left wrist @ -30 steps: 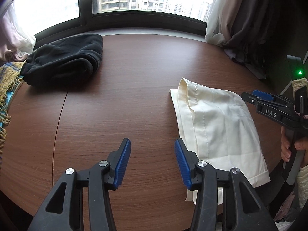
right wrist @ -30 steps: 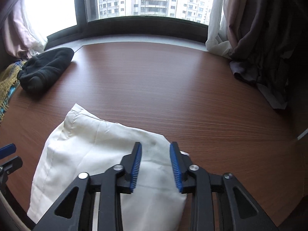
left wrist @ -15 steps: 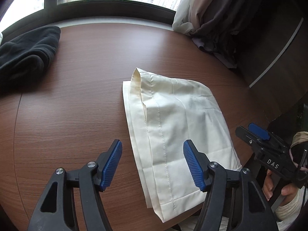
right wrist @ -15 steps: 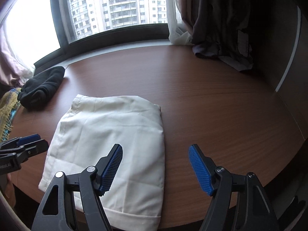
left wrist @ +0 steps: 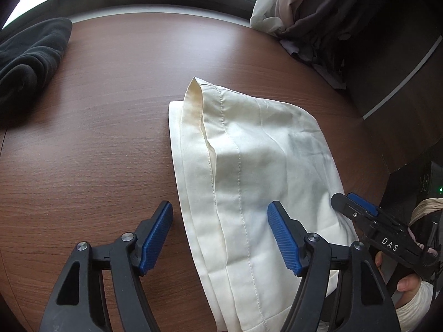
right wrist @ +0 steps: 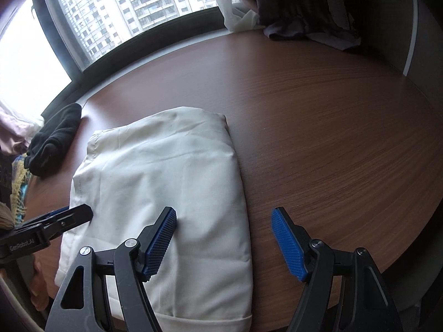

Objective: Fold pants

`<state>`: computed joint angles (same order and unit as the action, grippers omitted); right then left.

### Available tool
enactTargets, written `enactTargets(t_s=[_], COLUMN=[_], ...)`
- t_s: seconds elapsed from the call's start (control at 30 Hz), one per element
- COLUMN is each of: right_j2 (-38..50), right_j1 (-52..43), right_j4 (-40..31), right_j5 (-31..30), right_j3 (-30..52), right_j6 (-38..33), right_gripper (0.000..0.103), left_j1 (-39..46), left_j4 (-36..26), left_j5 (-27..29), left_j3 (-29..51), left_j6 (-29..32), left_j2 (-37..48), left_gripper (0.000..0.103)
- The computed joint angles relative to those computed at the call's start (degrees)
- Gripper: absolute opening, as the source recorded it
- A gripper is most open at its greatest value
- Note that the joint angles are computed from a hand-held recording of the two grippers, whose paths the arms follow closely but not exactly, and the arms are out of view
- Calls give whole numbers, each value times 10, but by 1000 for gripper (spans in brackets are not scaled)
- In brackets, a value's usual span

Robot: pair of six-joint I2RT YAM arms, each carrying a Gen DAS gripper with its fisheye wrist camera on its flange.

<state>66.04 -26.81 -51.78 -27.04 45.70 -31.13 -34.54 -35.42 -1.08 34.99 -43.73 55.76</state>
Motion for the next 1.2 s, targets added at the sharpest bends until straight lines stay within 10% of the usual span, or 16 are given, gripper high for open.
enactTargets(t_s=[0.37, 0.9, 1.2], right_j2=[15, 57, 77], right_j1=[4, -8, -17], right_j4=[0, -34, -35], right_j5=[-3, -17, -22], right_j3=[-1, 43, 55], right_j6=[-23, -83, -127], right_gripper=[72, 14, 13], left_j1=[2, -50, -58], left_j4=[24, -9, 15], left_j5=[33, -39, -7], left_j3=[-22, 17, 2], left_j6=[-20, -80, -95], left_j2=[-23, 2, 17], left_gripper=[56, 30, 55])
